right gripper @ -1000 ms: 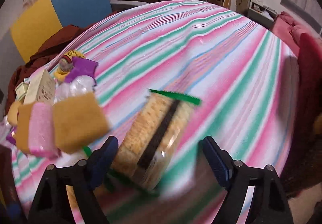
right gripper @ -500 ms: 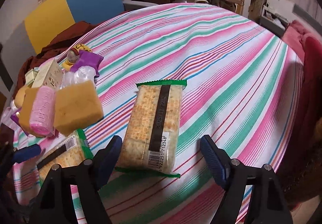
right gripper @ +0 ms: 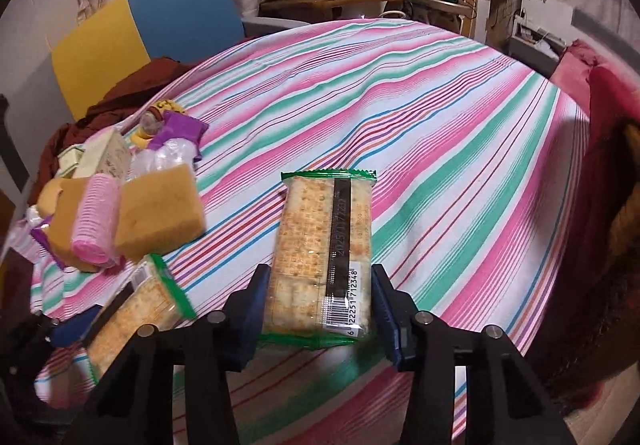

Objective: Organize objects
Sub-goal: 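Close the right gripper on one cracker packet while the left gripper grasps the other, then carry both cracker packets into the gold tray and open both grippers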

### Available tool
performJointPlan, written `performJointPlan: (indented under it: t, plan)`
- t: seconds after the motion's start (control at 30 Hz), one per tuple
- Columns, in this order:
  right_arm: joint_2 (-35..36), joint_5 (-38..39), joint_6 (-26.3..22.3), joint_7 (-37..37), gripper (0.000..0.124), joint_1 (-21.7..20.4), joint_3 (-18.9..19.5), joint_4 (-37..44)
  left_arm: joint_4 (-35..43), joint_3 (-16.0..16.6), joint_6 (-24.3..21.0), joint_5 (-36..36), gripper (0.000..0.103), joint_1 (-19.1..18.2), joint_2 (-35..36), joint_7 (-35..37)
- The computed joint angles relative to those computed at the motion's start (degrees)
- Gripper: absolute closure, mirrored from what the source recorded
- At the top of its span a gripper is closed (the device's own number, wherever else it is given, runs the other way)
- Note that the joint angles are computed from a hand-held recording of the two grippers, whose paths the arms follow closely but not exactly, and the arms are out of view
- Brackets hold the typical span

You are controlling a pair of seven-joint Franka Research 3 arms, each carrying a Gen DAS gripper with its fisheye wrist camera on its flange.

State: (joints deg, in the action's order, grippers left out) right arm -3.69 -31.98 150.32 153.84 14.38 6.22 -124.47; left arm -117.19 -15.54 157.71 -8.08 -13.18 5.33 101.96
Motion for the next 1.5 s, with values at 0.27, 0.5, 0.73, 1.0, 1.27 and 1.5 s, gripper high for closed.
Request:
performJointPlan:
  t: [0.27, 0.5, 0.73, 1.0, 1.27, 1.5]
  plan:
    - [-0.64, 7.50, 2.84, -5.87, 0.077, 1.24, 0.29, -1.10, -4.01, 0.22, 2.30, 0.99, 0.051, -0.64, -2.96, -3.03]
    - [-1.75, 12.66, 3.33, -9.89, 0.077, 2.28, 1.37, -2.16, -10.68, 1.95, 4.93, -3.72, 0.053, -2.20, -8.52, -1.96]
    - [-2.04, 16.98, 4.89, -14.28, 0.077, 4.16, 2.87, -1.82, -18.08, 5.88, 7.60, -10.23, 0.053, -5.19, -15.42, -0.53]
    - [-1.13, 20.95, 7.31, -20.10, 0.077, 7.17, 4.55, 0.90, -25.51, 9.70, 11.42, -4.96, 0.053, -5.47, -24.63, -7.69]
    - [5.89, 22.60, 6.73, -28.58, 0.077, 12.13, 4.82, 12.40, -29.76, 11.35, 9.80, 4.65, 0.053, 1.03, -33.03, -19.21]
    - [15.72, 26.28, 3.82, -36.49, 0.077, 17.98, 4.11, 26.84, -32.18, 14.91, 7.09, 9.87, 0.053, 7.37, -37.92, -25.11]
